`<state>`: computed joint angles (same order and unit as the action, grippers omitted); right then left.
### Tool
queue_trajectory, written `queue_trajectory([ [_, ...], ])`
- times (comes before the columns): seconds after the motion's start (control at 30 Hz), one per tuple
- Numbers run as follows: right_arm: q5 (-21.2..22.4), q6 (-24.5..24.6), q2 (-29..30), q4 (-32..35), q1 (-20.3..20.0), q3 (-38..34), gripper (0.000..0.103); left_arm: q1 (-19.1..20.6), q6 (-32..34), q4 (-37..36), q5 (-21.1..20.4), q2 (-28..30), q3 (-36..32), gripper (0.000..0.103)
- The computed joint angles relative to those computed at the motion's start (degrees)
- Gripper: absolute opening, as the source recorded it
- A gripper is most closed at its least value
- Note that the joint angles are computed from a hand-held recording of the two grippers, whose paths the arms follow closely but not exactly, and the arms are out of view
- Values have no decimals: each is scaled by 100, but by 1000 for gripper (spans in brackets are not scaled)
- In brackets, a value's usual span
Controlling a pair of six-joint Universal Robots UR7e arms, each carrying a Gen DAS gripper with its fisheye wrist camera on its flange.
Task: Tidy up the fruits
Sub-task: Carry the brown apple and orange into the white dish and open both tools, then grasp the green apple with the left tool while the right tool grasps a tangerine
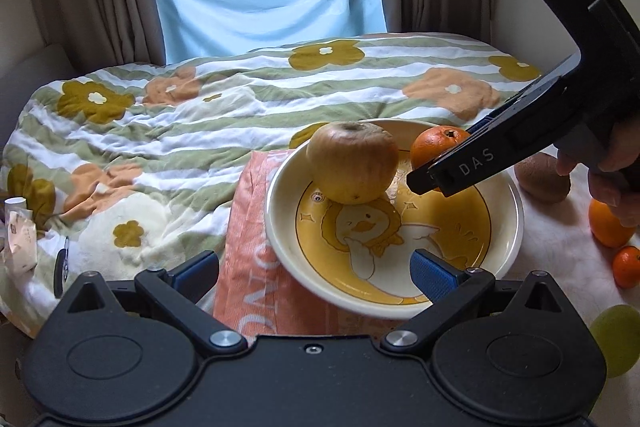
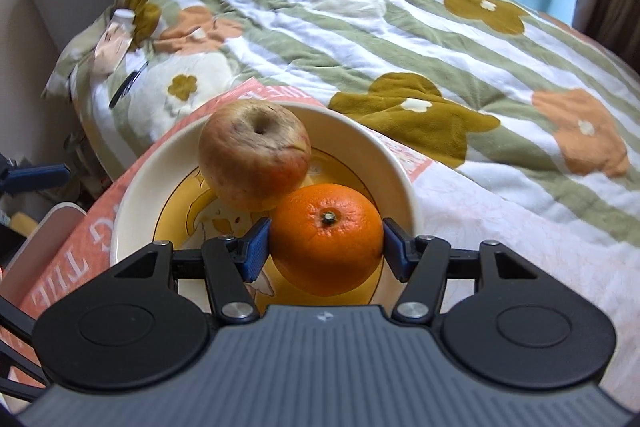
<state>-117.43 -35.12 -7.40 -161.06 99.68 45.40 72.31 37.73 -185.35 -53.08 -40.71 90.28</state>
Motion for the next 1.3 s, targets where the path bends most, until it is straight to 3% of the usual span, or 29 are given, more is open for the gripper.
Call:
queue_trajectory([
  [0.23,-230,-182,106,-29,40,-69,77,27,-76,-103,-74,-103,162,103],
  [0.27,-234,-222,108,-149,45,-29,81,27,-65,-111,-88,-116,180,103],
  [0.33,-233,-314,99,-420,73,52,103,22,-33,-144,-116,-158,249,103],
  [0.57,-318,-271,-75,-1042,154,449,103,-24,89,-264,-164,-289,438,103],
  [0.97,-251,181,-1363,-2310,272,2617,103,-412,52,-1064,337,-567,1078,103],
  [1.3,-470,460,-2537,-3318,372,4603,103,-945,-206,-1615,857,-910,1966,103],
])
